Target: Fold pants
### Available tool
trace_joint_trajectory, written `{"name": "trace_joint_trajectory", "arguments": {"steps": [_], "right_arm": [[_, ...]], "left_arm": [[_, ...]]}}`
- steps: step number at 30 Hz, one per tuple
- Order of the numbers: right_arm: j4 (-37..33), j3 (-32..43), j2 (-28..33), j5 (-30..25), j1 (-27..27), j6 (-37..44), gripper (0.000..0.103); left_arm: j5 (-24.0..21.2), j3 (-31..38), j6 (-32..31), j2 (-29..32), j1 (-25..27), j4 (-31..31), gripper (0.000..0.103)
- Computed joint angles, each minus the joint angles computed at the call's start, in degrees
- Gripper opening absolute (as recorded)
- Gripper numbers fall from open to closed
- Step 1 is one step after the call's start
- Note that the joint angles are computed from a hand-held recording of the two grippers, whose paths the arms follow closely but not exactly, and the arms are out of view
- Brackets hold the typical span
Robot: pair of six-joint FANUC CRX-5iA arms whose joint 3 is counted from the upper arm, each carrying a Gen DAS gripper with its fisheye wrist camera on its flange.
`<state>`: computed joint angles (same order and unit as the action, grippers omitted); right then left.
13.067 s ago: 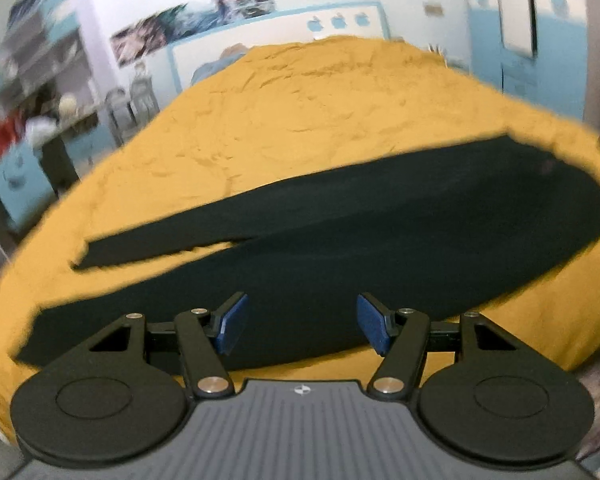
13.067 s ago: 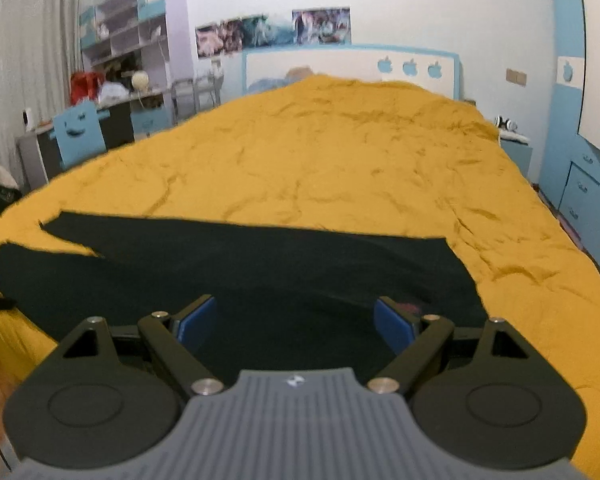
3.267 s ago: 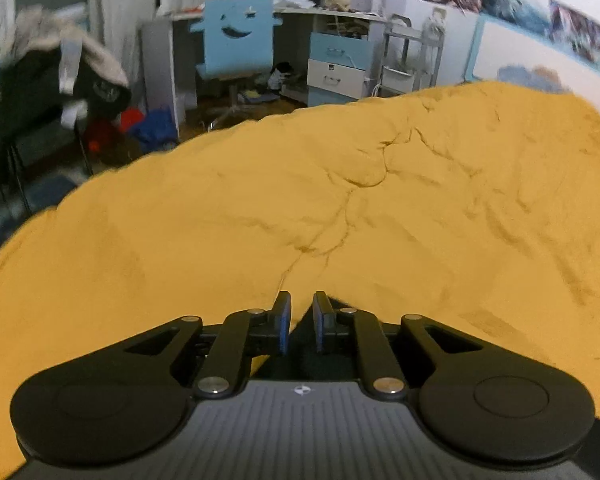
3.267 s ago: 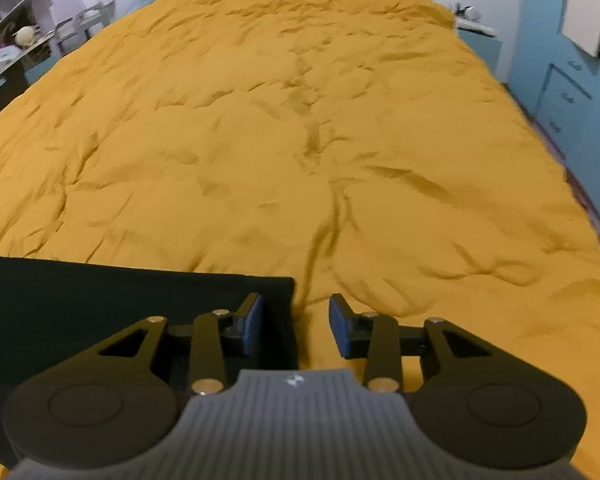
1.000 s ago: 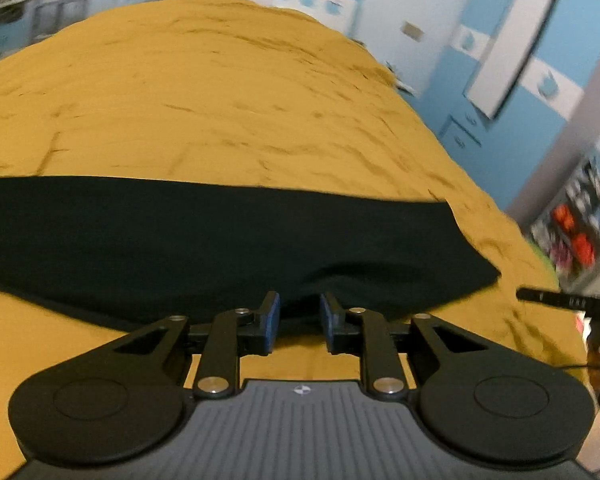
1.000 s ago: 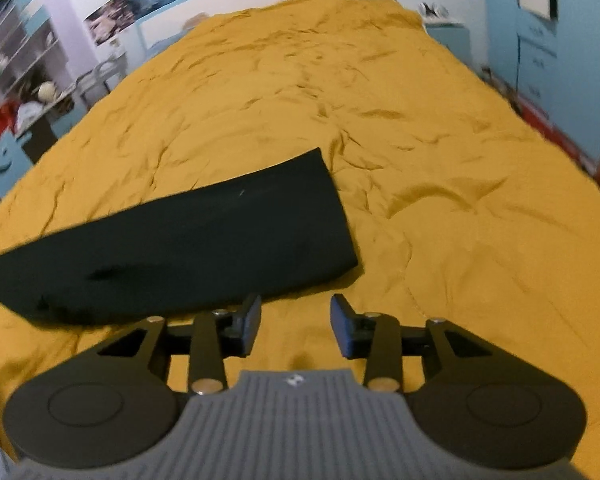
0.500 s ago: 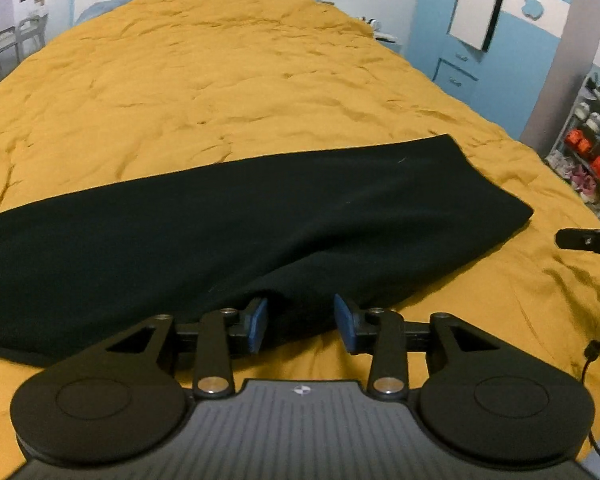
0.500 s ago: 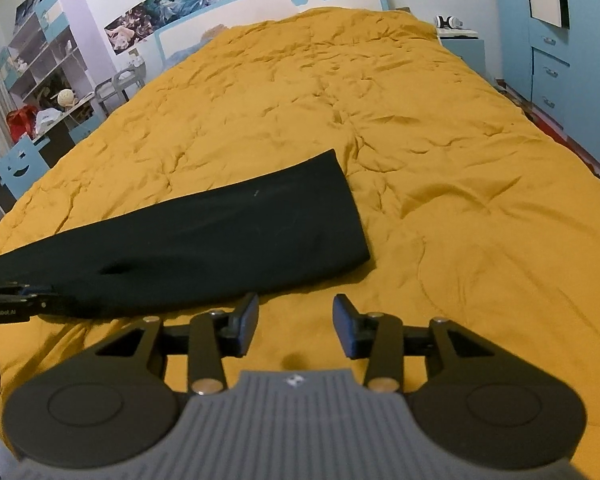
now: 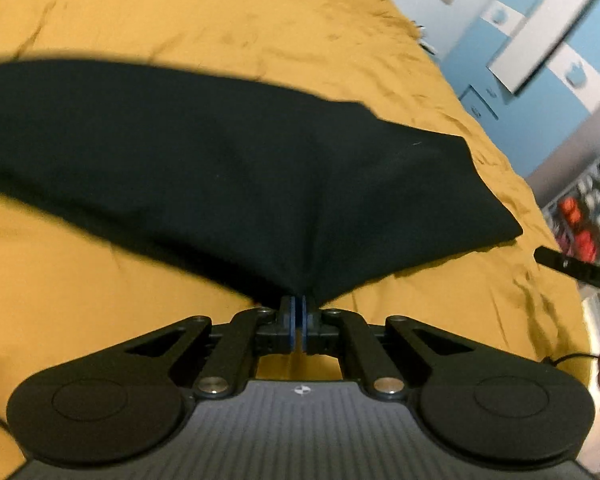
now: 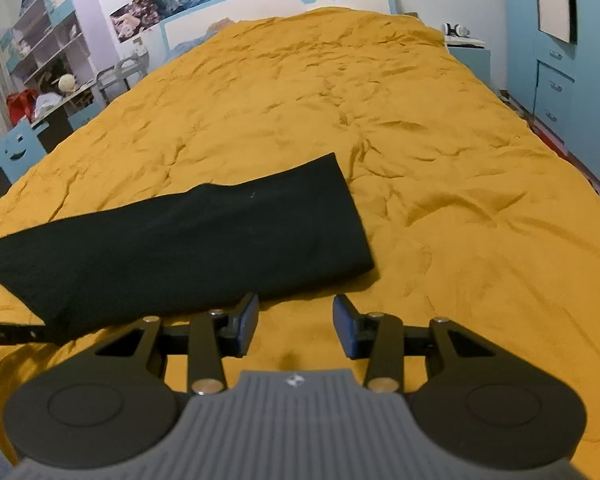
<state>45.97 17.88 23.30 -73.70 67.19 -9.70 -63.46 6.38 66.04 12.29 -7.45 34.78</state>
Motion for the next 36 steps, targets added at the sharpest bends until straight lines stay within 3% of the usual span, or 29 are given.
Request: {"name": "trace_joint_trajectory", "arguments": {"steps": [6, 9, 10, 13, 17, 22, 24, 25, 29, 32, 36], "right_arm": [[-1.4, 2.9, 1.5, -2.5, -0.4, 2.6, 0.038], [-1.7, 2.5, 1.1, -3.1, -1.1, 0.9, 0.042], [-1.9, 1.5, 0.3, -2.6, -1.5, -1.3, 0.050], [-1.0, -7.3, -5.0, 4.4, -2.8, -16.0, 0.051], [4.0, -19.8, -10.8, 15.2, -4.9, -39.9, 0.052], [17.8, -30.9, -13.2, 26.9, -9.1, -65.5, 0.046], [17.2, -30.1, -12.1, 27.2, -9.9, -65.7, 0.026], [16.0, -29.2, -11.6, 26.8, -10.0, -64.7, 0.008], [18.6, -25.7, -10.9, 21.9, -8.9, -60.3, 0.002], [14.9, -22.0, -10.1, 18.4, -7.6, -53.5, 0.001], [10.1, -24.5, -9.7, 21.1, -8.4, -57.1, 0.001]], "left_arm": [[-3.9, -0.1, -0.7, -0.2, 2.0, 2.9, 0.004], [-1.9, -1.2, -3.4, -1.8, 2.8, 4.7, 0.005], [0.0, -1.6, -4.3, -2.5, 2.8, 4.9, 0.005], [6.6, -2.6, -4.4, -3.9, 2.8, 4.5, 0.005], [8.2, -0.1, -1.9, -1.3, 2.4, 3.1, 0.005], [9.6, -0.4, -2.3, -0.5, 1.5, 3.2, 0.005], [9.3, -0.6, -2.7, -0.5, 1.5, 3.0, 0.005], [8.8, -0.3, -2.7, -0.3, 1.5, 2.6, 0.005], [7.2, 0.9, -3.3, 0.1, 1.4, 1.3, 0.005], [4.4, 3.0, -2.4, 1.3, 1.2, -1.3, 0.005], [2.0, 4.7, -0.6, 2.0, 0.5, -6.9, 0.005]]}}
